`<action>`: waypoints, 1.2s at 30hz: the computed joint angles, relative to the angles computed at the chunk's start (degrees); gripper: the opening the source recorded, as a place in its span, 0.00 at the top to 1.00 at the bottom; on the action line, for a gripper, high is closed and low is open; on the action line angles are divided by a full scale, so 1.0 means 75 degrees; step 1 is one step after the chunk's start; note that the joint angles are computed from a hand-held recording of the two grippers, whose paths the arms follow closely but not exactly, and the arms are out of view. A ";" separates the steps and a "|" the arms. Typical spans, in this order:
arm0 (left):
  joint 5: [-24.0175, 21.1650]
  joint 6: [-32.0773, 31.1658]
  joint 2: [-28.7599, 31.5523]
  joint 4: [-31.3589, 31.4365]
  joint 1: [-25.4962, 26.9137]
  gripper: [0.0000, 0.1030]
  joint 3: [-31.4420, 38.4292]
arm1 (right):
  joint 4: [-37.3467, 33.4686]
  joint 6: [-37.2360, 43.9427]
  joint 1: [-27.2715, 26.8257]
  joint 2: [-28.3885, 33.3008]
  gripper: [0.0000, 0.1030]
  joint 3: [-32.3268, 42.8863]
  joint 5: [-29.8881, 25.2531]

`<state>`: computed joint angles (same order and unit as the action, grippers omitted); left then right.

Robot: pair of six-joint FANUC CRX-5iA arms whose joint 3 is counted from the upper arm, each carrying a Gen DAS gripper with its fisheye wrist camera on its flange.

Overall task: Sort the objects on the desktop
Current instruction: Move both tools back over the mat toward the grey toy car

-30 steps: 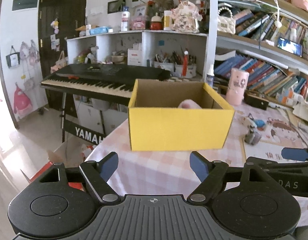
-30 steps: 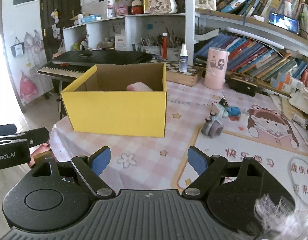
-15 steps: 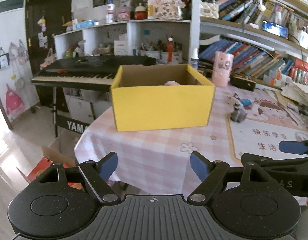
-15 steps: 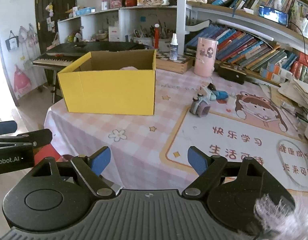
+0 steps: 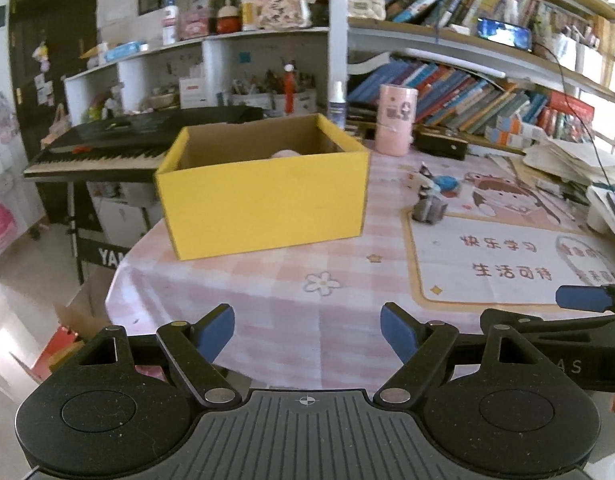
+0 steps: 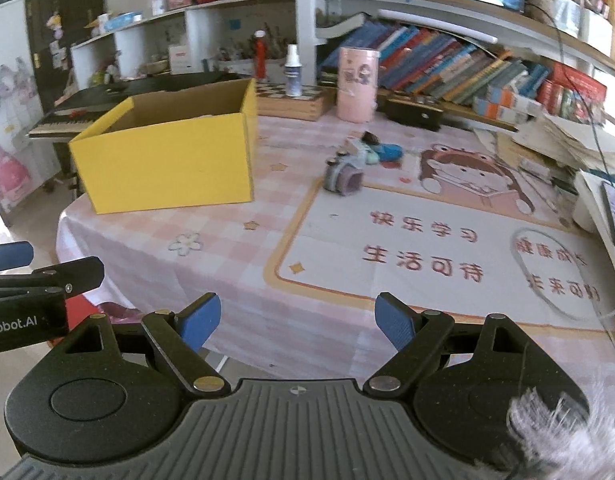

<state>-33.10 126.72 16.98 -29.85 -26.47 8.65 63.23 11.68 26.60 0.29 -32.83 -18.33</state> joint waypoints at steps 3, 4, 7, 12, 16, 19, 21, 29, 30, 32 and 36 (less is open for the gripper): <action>0.0079 -0.0308 0.0115 0.0191 -0.0016 0.20 0.0090 | -0.0136 0.0001 -0.0050 -0.0022 0.19 -0.0017 -0.0106; 0.0097 -0.0444 0.0169 0.0289 -0.0014 0.20 0.0148 | -0.0199 0.0035 -0.0067 -0.0022 0.19 -0.0005 -0.0155; 0.0217 -0.0725 0.0301 0.0522 -0.0023 0.20 0.0251 | -0.0140 -0.0024 -0.0175 -0.0040 0.19 -0.0023 -0.0233; 0.0337 -0.1201 0.0558 0.0824 -0.0091 0.20 0.0518 | -0.0224 0.0030 -0.0345 -0.0014 0.19 0.0054 -0.0343; 0.0356 -0.1367 0.0764 0.0988 -0.0110 0.20 0.0765 | -0.0212 0.0130 -0.0495 0.0042 0.18 0.0130 -0.0312; 0.0329 -0.1452 0.0901 0.1115 -0.0111 0.20 0.0927 | -0.0353 0.0343 -0.0556 0.0109 0.18 0.0241 -0.0338; 0.0303 -0.1476 0.0997 0.1156 -0.0122 0.20 0.1048 | -0.0491 0.0505 -0.0584 0.0161 0.18 0.0323 -0.0370; 0.0353 -0.1938 0.1359 0.1616 -0.0106 0.20 0.1419 | -0.0855 0.0913 -0.0700 0.0336 0.18 0.0599 -0.0536; 0.0376 -0.2028 0.1411 0.1702 -0.0101 0.20 0.1467 | -0.0870 0.0944 -0.0727 0.0361 0.18 0.0634 -0.0552; 0.0406 -0.2189 0.1515 0.1847 -0.0103 0.20 0.1563 | -0.0866 0.0948 -0.0770 0.0388 0.18 0.0668 -0.0584; 0.0505 -0.2565 0.1699 0.2176 -0.0100 0.20 0.1719 | -0.0863 0.0929 -0.0866 0.0453 0.18 0.0740 -0.0673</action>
<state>-29.31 107.49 29.72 -13.53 -27.22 21.54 56.75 18.64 20.10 3.68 -27.27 -23.37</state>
